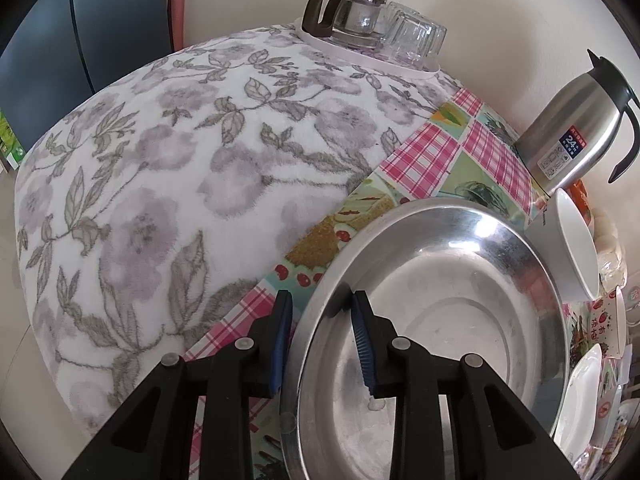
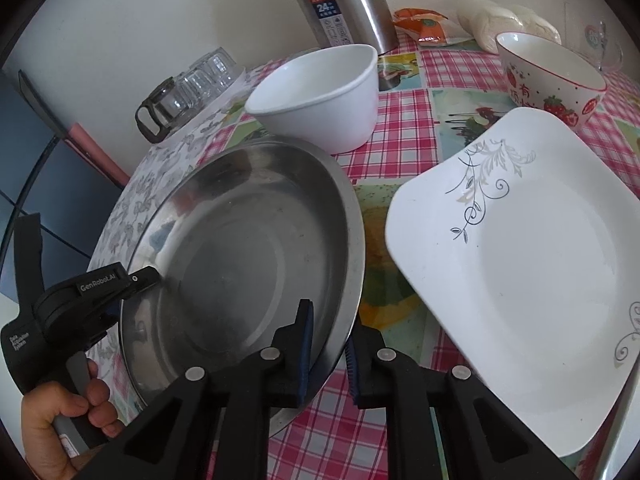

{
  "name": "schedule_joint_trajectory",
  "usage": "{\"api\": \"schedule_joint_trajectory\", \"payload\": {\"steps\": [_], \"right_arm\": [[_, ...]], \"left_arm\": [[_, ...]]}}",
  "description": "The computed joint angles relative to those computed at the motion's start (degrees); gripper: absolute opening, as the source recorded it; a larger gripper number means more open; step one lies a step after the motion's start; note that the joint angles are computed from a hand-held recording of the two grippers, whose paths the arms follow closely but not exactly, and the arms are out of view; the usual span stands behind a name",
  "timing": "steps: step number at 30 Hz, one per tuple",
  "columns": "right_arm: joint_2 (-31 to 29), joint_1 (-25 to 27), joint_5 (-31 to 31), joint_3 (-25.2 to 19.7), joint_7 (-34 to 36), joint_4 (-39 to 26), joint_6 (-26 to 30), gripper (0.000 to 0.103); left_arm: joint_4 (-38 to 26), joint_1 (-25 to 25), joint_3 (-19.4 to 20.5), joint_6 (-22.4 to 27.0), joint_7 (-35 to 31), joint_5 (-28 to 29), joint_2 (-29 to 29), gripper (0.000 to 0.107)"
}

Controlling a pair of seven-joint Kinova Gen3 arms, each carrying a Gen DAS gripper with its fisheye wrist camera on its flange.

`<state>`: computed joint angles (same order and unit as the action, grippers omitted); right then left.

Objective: Organize plates and bowls
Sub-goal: 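Carry the steel plate with the left gripper and lower it onto the table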

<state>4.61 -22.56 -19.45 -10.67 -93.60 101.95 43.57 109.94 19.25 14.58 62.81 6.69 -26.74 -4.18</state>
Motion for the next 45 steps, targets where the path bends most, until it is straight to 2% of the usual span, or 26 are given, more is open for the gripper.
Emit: {"api": "schedule_joint_trajectory", "payload": {"steps": [6, 9, 15, 20, 24, 29, 45], "right_arm": [[-2.4, 0.6, -2.0, 0.1, 3.7, 0.2, -0.4, 0.016], [-3.1, 0.0, -0.5, 0.1, 3.3, -0.1, -0.1, 0.016], [-4.3, 0.1, -1.5, 0.5, 4.8, -0.5, 0.1, 0.016], [-6.7, 0.5, -2.8, 1.2, 7.1, -0.4, -0.4, 0.016], [-8.3, 1.1, -5.3, 2.5, 9.5, -0.3, -0.5, 0.016], [-10.0, 2.7, -9.4, 4.9, 13.5, -0.1, 0.2, 0.016], [-12.7, 7.3, -13.8, 9.6, 19.5, -0.6, 4.3, 0.017]], "left_arm": [[1.9, -0.9, 0.1, -2.6, 1.3, 1.4, -2.5, 0.031], [2.4, -1.7, 0.8, -3.3, 1.7, 1.7, -3.6, 0.031], [1.6, -2.7, 3.4, -2.1, 3.3, -0.4, -5.4, 0.030], [-1.0, -2.5, 6.5, 1.2, 5.3, -4.6, -5.8, 0.030], [-3.8, -1.1, 9.3, 4.3, 7.5, -9.4, -5.3, 0.030], [-6.4, 1.6, 10.4, 6.3, 8.7, -13.0, -4.1, 0.030], [-13.4, 11.6, 8.3, 9.8, 10.0, -18.9, 1.9, 0.030]]}}
